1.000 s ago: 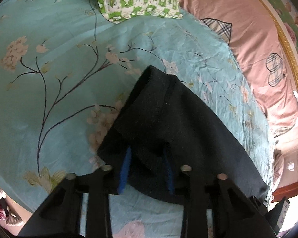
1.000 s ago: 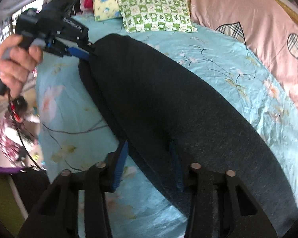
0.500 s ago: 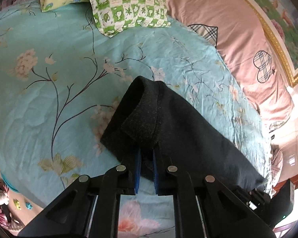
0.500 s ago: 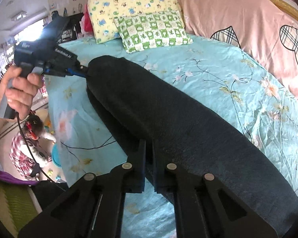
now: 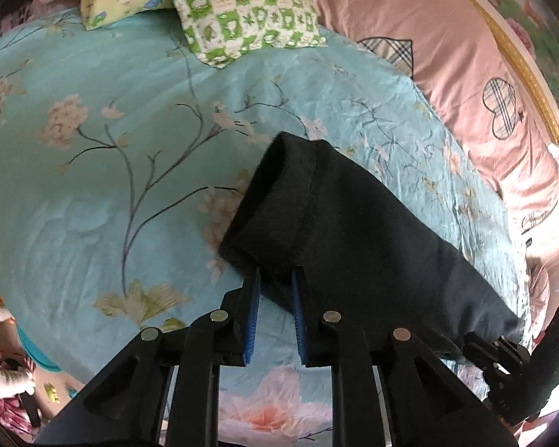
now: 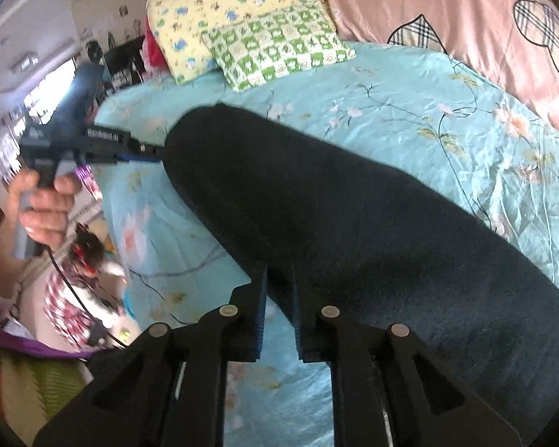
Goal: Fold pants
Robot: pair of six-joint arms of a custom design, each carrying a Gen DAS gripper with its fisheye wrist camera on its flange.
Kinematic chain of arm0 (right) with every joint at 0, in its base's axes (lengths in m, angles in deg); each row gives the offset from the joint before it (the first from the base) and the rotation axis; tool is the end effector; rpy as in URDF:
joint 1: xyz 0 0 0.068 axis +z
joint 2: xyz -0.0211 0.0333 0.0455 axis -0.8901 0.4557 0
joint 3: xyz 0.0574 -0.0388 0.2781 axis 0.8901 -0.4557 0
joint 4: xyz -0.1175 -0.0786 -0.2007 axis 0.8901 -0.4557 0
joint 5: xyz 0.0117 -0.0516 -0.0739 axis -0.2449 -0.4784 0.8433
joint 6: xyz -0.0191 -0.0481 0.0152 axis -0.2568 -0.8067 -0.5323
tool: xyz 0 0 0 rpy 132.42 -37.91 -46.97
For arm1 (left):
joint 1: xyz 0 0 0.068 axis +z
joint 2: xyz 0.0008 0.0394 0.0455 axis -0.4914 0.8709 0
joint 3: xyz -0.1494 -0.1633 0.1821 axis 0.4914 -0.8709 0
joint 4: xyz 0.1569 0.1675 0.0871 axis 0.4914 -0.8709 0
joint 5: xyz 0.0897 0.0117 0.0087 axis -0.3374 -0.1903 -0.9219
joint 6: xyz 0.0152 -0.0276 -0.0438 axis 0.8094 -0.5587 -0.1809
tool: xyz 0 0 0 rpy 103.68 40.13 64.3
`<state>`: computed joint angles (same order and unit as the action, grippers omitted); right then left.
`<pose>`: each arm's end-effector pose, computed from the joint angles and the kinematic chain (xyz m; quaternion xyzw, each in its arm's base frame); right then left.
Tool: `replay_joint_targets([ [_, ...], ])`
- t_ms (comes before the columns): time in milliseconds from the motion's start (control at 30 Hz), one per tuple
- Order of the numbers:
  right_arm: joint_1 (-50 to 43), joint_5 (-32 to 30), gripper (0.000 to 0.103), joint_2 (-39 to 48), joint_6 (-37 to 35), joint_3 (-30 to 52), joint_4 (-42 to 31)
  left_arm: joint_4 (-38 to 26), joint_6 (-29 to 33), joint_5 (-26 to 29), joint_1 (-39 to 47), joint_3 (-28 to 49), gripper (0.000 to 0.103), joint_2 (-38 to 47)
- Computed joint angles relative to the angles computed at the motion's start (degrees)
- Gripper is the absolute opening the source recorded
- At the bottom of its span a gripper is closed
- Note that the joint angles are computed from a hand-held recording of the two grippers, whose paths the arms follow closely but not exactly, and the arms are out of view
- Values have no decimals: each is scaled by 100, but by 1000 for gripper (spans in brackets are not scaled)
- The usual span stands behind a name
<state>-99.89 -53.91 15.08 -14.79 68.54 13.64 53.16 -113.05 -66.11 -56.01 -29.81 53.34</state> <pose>0.1659 -0.0930 0.0682 -0.2407 0.8860 0.1898 0.3479 0.1973 -0.0959 0.0968 -0.1511 0.9351 -0.1567 0.2797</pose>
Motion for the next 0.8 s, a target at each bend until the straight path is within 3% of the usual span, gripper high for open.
replay_joint_targets([
  [167, -154, -502, 19, -157, -32, 662, -1311, 16, -22, 208, 247, -99, 18, -23],
  [200, -155, -605, 24, -146, 16, 790, -1480, -20, -35, 206, 271, -79, 22, -2],
  [233, -143, -669, 40, -155, 122, 863, -1523, -106, -62, 207, 307, -31, 29, 11],
  [267, -103, -715, 48, -187, 405, 912, -1374, -105, -88, 238, 367, -32, 32, 12],
  [400, 160, -718, 48, 120, 1582, 1476, -984, -106, -191, 342, 534, -13, 60, -34],
  [500, 493, -332, 48, 684, 2411, 2305, -977, -129, -259, 475, 655, 128, 66, 111],
  [667, 1143, 363, 48, 1990, 2973, 4236, -2006, -203, -289, 609, 766, 580, 67, 712],
  [800, 1553, 1008, 48, 2677, 2697, 5170, -2801, 68, -285, 720, 691, 719, 58, 1143],
])
